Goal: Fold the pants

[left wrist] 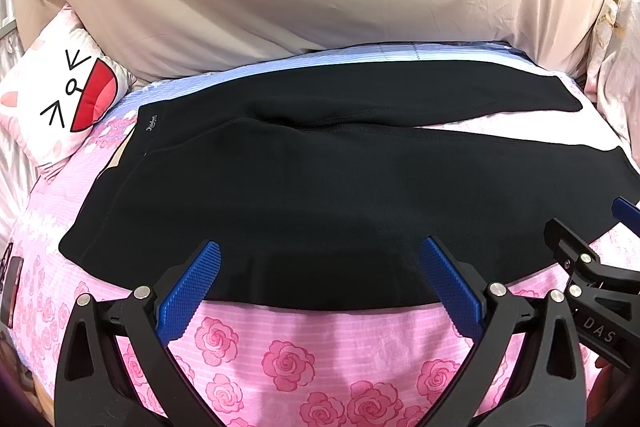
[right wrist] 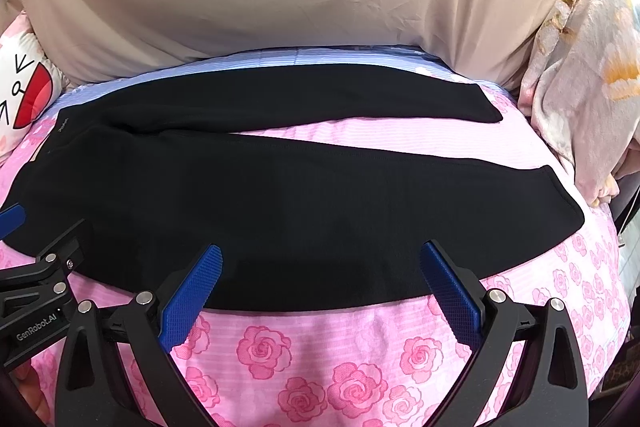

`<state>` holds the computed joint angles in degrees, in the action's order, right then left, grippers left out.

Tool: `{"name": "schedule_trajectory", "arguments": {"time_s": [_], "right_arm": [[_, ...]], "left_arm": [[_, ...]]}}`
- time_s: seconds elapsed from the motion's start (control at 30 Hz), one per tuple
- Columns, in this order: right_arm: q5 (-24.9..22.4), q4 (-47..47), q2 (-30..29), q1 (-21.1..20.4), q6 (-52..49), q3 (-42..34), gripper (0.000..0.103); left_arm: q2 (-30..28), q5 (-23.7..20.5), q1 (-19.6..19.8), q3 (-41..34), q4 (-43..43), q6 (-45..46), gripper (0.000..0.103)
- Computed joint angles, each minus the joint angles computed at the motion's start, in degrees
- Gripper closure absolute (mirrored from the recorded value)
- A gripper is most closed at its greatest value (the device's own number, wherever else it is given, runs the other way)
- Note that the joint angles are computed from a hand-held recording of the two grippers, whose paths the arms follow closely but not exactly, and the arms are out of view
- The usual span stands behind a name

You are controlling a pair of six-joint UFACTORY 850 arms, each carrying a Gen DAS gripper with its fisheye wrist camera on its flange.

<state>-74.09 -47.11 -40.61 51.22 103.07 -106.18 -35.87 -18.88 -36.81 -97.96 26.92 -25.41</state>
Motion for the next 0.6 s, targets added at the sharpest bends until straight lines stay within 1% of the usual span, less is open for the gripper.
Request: {"name": "schedule_trajectory", "arguments": {"time_s": [0.17, 0.23, 0.33, 0.4, 0.47, 0.5, 0.53, 0.57, 0.6], "right_arm": [[0.63, 0.25, 0.25, -0.13, -0.16, 0.29, 0.005], [1.76, 0.94, 0.65, -0.39, -0.64, 0.71, 0.005], [4.79, 2.37, 2.33, -1.27, -1.18, 2.64, 0.005], [4.26, 2.73, 2.75, -1.75, -2.27, 2.65, 0.005], [2.33, 3.59, 2.57, -2.41, -4.66, 1.35, 0.005], [3.0, 4.2, 3.14, -2.98, -6.3, 1.15, 0.005], [5.55, 4.24, 4.81, -3.57, -6.81, 2.17, 0.005], [8.33, 2.16, 6.98, -3.78, -5.11, 4.21, 0.005], [11.32, -2.3, 9.82, -3.63, -1.37, 7.5, 0.005]], "left_arm": [[-0.2, -0.37, -0.17, -0.3, 0.61, -0.47, 0.005], [-0.39, -0.72, -0.24, -0.57, 0.81, -0.42, 0.005], [-1.0, -1.81, -0.33, -1.57, -0.06, 0.75, 0.005], [-1.24, -1.56, -0.05, -1.97, -3.59, 4.36, 0.005], [-1.51, -1.5, 0.29, -2.44, -7.4, 7.39, 0.005], [-1.8, -1.47, 0.5, -2.91, -8.94, 8.37, 0.005], [-1.98, -1.45, 0.52, -3.14, -8.24, 7.44, 0.005], [-2.32, -1.62, 0.46, -3.64, -6.51, 5.66, 0.005], [-2.73, -2.03, 0.33, -4.28, -3.42, 2.89, 0.005]]}}
